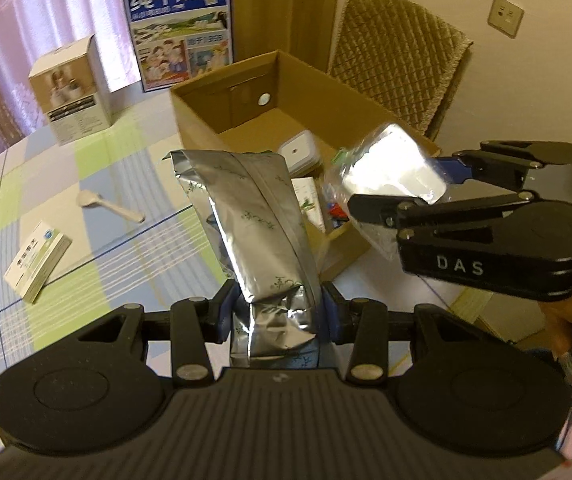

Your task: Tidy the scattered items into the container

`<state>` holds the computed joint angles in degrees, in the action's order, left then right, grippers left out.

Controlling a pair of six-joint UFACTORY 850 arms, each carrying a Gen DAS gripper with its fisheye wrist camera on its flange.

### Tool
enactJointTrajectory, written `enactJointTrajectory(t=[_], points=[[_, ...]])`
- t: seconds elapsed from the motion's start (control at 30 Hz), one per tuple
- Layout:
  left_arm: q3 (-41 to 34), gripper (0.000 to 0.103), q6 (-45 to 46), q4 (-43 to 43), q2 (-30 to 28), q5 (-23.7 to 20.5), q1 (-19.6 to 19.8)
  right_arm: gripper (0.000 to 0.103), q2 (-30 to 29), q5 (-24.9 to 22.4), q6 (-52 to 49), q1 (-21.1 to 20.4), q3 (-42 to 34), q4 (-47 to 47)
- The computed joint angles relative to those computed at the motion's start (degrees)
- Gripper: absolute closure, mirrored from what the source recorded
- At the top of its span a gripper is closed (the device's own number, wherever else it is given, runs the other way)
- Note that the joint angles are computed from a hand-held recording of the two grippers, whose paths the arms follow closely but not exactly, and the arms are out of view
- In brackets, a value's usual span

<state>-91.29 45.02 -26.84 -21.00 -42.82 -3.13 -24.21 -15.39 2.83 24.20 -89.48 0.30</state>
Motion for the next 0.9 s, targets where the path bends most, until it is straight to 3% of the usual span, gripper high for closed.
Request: enactJointTrajectory(t=[0.07, 0.4, 0.6, 0.73, 0.77, 0.83, 0.87, 0.9], points=[[-0.39, 0.065, -0.18, 0.19, -0.23, -0.06, -0.74, 0.085, -0.21, -0.5, -1.03, -0.69, -0.43, 0.83], [-0.95, 0.065, -2.17, 1.55, -1.7, -0.28, -1.84, 0.085, -2.35, -2.66, -14.74, -4.53, -0.99, 15.52], [-0.52, 0.065, -1.68, 1.54, -1.83, -0.09, -1.42, 0.085, -0.98, -2.28, -18.37, -4.92, 1.58, 18.71], [0.11, 0.065, -0.65, 1.24, -1.4, 0.22, -0.84, 0.083, -0.02, -5.63, -28.03, -5.17, 2.71, 25.5], [0.45, 0.065, -0.4, 1.18, -1.17, 0.35, -0.62, 0.078, 0.03, -7.11, -29.94, -5.18, 2.7, 26.28], [0.95, 0.065, -0.12, 1.27, -0.85, 0.6, -0.21, 0.057, -0.03, -9.76, -32.74, -5.07, 2.63, 27.0], [1.26, 0.065, 0.01, 1.25, -0.68, 0.71, 0.05, 0.038, -0.1, -11.1, -34.23, -4.93, 2.59, 27.18], [1.61, 0.065, 0.09, 1.19, -0.49, 0.78, 0.34, 0.031, -0.23, -12.33, -35.72, -4.75, 2.53, 27.2]])
